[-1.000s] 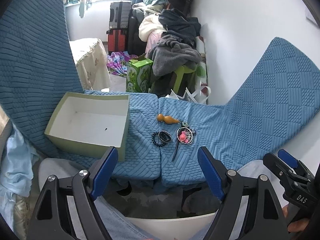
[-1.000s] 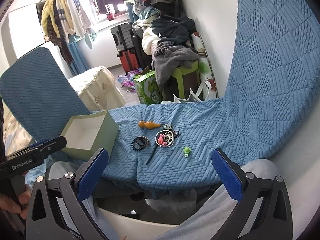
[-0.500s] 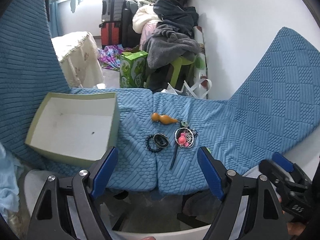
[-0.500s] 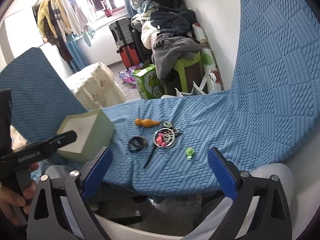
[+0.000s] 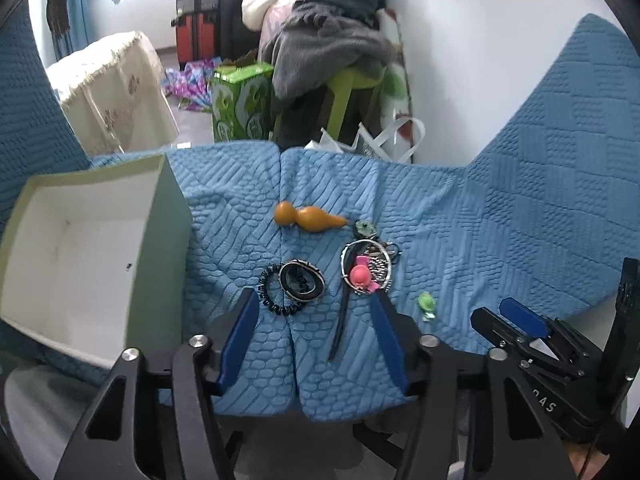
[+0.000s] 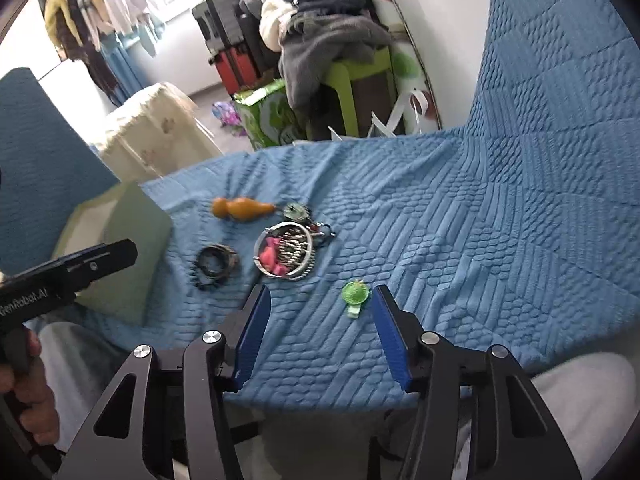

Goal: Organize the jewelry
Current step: 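Grasp the black-and-white patterned bangle with the left tool while the right tool grasps the green hat charm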

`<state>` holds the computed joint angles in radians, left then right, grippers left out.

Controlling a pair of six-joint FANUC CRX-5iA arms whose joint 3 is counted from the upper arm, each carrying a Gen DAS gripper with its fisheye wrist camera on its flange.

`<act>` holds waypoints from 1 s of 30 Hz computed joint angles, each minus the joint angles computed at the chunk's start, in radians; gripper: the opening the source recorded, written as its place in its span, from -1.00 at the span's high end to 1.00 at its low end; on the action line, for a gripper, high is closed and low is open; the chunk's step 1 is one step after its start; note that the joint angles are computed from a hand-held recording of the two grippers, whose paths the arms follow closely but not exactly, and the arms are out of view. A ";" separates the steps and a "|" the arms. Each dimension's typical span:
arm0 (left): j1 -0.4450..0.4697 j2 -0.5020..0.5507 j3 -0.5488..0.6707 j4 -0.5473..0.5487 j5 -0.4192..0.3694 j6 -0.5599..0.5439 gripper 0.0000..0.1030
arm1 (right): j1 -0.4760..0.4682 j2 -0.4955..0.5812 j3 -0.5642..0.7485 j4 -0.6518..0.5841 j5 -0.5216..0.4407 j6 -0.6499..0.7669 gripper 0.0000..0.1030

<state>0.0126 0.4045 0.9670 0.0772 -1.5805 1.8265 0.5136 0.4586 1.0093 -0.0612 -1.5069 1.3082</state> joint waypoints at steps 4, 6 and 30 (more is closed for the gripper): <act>0.007 0.024 -0.031 0.015 0.020 0.003 0.03 | -0.010 0.023 -0.022 -0.006 0.032 0.023 0.02; 0.009 0.043 -0.039 0.022 0.022 0.009 0.15 | -0.007 0.045 -0.014 0.013 0.027 0.017 0.02; 0.045 0.097 -0.122 0.089 0.081 0.017 0.88 | -0.008 0.209 0.149 0.025 -0.141 0.040 0.58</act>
